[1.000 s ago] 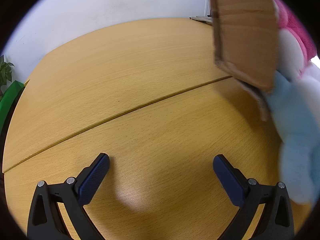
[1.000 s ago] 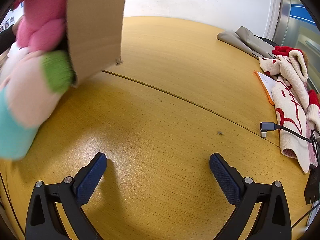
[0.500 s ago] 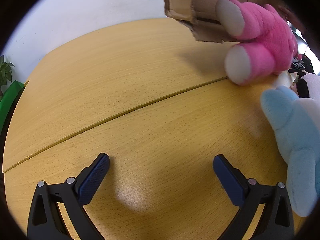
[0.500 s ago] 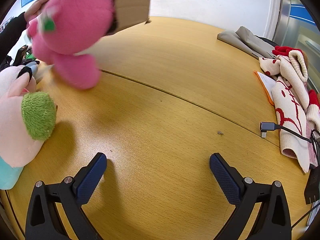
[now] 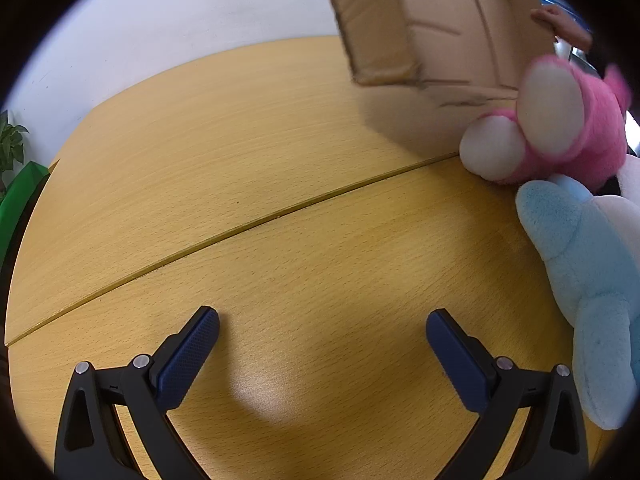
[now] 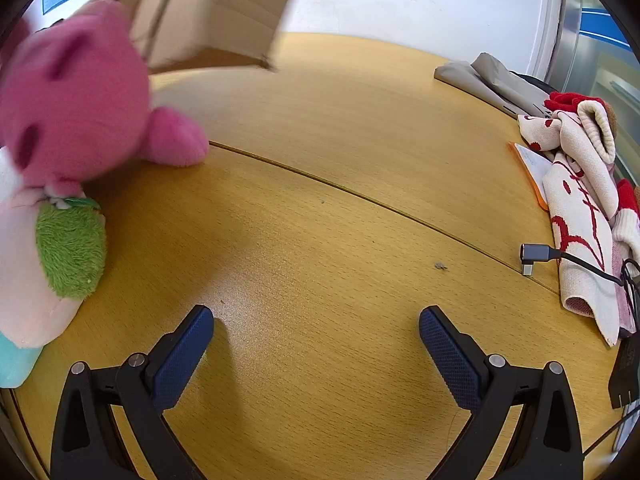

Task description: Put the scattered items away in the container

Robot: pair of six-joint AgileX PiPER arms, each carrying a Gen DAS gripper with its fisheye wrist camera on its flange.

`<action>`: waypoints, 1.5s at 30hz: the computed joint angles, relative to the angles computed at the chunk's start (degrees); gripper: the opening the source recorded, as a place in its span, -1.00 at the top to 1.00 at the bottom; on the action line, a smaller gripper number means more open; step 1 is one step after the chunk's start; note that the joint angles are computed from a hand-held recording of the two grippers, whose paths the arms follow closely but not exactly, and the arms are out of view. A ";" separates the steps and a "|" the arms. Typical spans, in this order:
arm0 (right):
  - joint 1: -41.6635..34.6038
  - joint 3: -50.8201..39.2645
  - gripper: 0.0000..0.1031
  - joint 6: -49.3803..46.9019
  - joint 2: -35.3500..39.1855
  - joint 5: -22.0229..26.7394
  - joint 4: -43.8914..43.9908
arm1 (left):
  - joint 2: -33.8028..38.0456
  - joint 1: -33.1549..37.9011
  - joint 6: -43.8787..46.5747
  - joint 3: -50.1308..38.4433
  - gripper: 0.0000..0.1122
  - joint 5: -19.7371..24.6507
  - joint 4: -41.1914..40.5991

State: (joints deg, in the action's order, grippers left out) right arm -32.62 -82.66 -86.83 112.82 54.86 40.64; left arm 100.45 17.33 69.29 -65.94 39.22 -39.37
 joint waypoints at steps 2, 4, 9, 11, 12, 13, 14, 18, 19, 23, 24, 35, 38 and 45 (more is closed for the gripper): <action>0.02 0.03 -1.00 0.12 -0.03 -0.10 -0.04 | -0.05 -0.01 -0.07 -0.01 -0.84 0.04 0.05; 0.04 0.07 -1.00 0.15 -0.06 -0.13 -0.05 | -0.19 -0.02 -0.15 0.07 -0.84 0.08 0.11; 0.04 0.07 -1.00 0.15 -0.06 -0.13 -0.05 | -0.52 -0.03 -0.29 0.28 -0.84 0.16 0.19; 0.04 0.07 -1.00 0.15 -0.06 -0.13 -0.05 | -0.54 -0.04 -0.32 0.29 -0.84 0.16 0.21; 0.04 0.07 -1.00 0.15 -0.06 -0.13 -0.05 | -0.54 -0.04 -0.32 0.29 -0.84 0.16 0.21; 0.04 0.07 -1.00 0.15 -0.06 -0.13 -0.05 | -0.72 -0.04 -0.38 0.41 -0.84 0.20 0.25; 0.04 0.07 -1.00 0.15 -0.06 -0.13 -0.05 | -0.88 -0.03 -0.43 0.51 -0.84 0.26 0.29; 0.04 0.07 -1.00 0.15 -0.06 -0.13 -0.05 | -0.98 -0.09 -0.54 0.56 -0.84 0.26 0.34; 0.06 0.12 -1.00 0.17 -0.11 -0.17 -0.03 | -0.93 -0.11 -0.56 0.52 -0.84 0.24 0.35; 0.05 0.10 -1.00 0.16 -0.08 -0.17 -0.03 | -0.96 -0.11 -0.65 0.49 -0.84 0.28 0.40; 0.05 0.10 -1.00 0.16 -0.08 -0.17 -0.03 | -0.96 -0.11 -0.65 0.49 -0.84 0.28 0.40; 0.06 0.10 -1.00 0.17 -0.08 -0.18 -0.02 | -0.91 -0.18 -0.88 0.35 -0.84 0.31 0.53; 0.06 0.10 -1.00 0.17 -0.08 -0.18 -0.02 | -1.04 -0.19 -0.96 0.40 -0.84 0.37 0.58; 0.07 0.11 -1.00 0.18 -0.08 -0.19 -0.02 | -0.93 -0.23 -1.08 0.30 -0.84 0.31 0.64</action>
